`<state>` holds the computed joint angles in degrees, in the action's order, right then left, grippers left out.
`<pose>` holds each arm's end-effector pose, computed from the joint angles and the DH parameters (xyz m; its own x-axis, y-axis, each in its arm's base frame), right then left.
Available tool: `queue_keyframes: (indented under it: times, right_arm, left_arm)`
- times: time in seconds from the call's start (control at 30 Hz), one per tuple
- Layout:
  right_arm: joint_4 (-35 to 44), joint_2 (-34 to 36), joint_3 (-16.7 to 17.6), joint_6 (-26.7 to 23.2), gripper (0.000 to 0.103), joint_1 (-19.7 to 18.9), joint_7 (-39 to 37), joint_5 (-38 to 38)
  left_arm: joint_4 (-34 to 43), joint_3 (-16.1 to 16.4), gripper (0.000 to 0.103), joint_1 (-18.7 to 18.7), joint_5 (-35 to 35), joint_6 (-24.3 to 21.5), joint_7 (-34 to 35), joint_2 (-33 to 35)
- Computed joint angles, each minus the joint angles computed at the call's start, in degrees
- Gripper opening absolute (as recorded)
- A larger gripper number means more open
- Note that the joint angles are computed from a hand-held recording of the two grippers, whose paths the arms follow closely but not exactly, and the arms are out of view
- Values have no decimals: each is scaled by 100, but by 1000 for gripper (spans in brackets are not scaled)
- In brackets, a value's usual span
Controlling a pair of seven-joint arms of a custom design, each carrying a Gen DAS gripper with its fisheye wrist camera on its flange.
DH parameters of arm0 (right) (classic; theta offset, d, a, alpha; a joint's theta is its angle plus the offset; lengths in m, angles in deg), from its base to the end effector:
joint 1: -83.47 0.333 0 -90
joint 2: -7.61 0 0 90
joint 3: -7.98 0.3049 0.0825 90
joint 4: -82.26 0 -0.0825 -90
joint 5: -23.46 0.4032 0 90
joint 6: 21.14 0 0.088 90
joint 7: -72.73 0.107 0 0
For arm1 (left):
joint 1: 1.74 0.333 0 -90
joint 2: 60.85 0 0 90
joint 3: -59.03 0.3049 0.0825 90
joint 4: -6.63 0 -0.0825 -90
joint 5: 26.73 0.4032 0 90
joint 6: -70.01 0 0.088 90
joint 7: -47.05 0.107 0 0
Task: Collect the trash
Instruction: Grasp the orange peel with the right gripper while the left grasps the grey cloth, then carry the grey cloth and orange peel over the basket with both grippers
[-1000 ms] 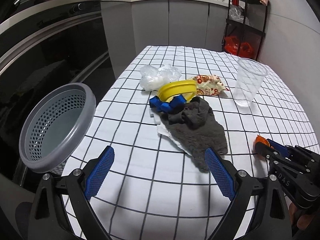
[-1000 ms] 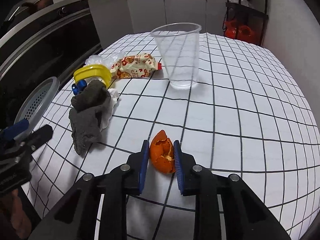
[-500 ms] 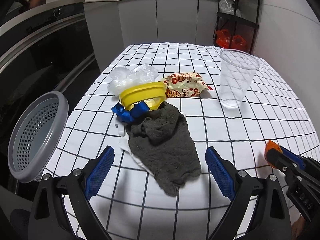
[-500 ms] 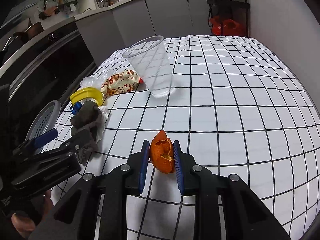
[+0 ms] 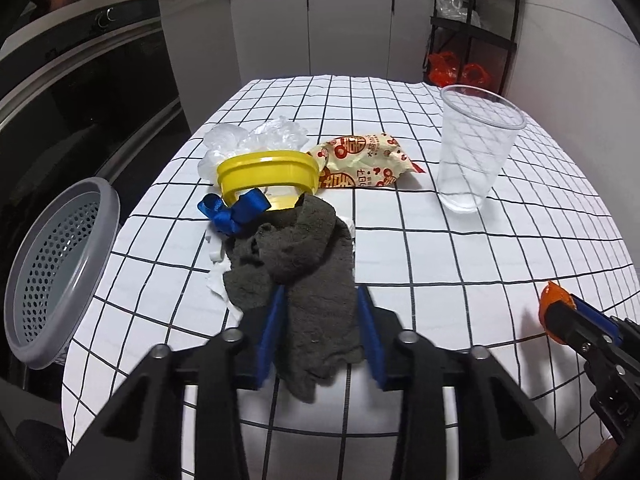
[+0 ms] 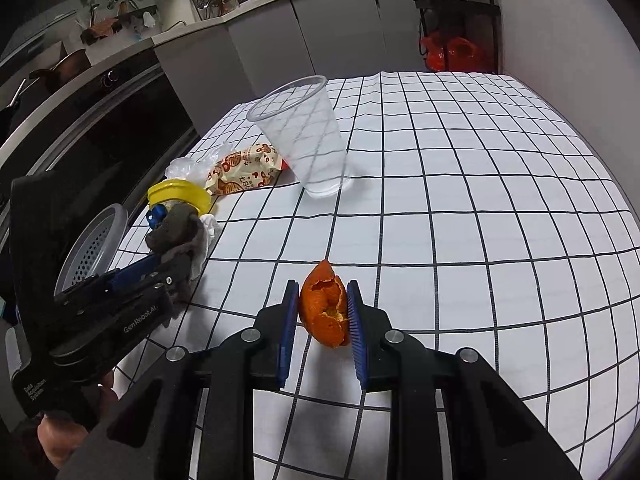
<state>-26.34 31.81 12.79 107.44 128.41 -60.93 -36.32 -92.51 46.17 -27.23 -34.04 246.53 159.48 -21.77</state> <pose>0.4353 0.4722 0.2612 -0.6312 -0.7334 -0.2524 -0.4686 0.6199 -0.6294 0.5871 -0.4209 0.2504 -0.7373 -0.6752 -0.0216 -0.5086 0.5758 -0.6402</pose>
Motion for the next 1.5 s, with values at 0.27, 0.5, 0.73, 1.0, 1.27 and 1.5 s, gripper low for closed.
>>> queue_keyframes:
  times: [0.27,0.5,0.73,1.0,1.27,1.5]
  right_arm:
    - [61,36,-5,-33,24,27,-56,-13]
    - [78,39,-14,-66,24,51,-77,-71]
    - [204,103,-6,-167,24,89,-163,-70]
    - [461,253,-48,-217,24,191,-280,-90]
    - [1209,640,-115,-504,24,363,-716,-11]
    - [2396,1309,-316,-619,24,556,-1445,157]
  left_arm:
    - [-263,-689,15,653,-183,169,565,-150]
    - [-555,-1290,9,1314,-494,266,1063,-393]
    - [-869,-2176,8,2240,-899,379,1678,-590]
    - [-1059,-3090,8,3235,-1384,385,2254,-664]
    - [-1091,-3510,8,3828,-1766,419,2662,-725]
    - [-764,-3033,8,3710,-1870,376,2728,-670]
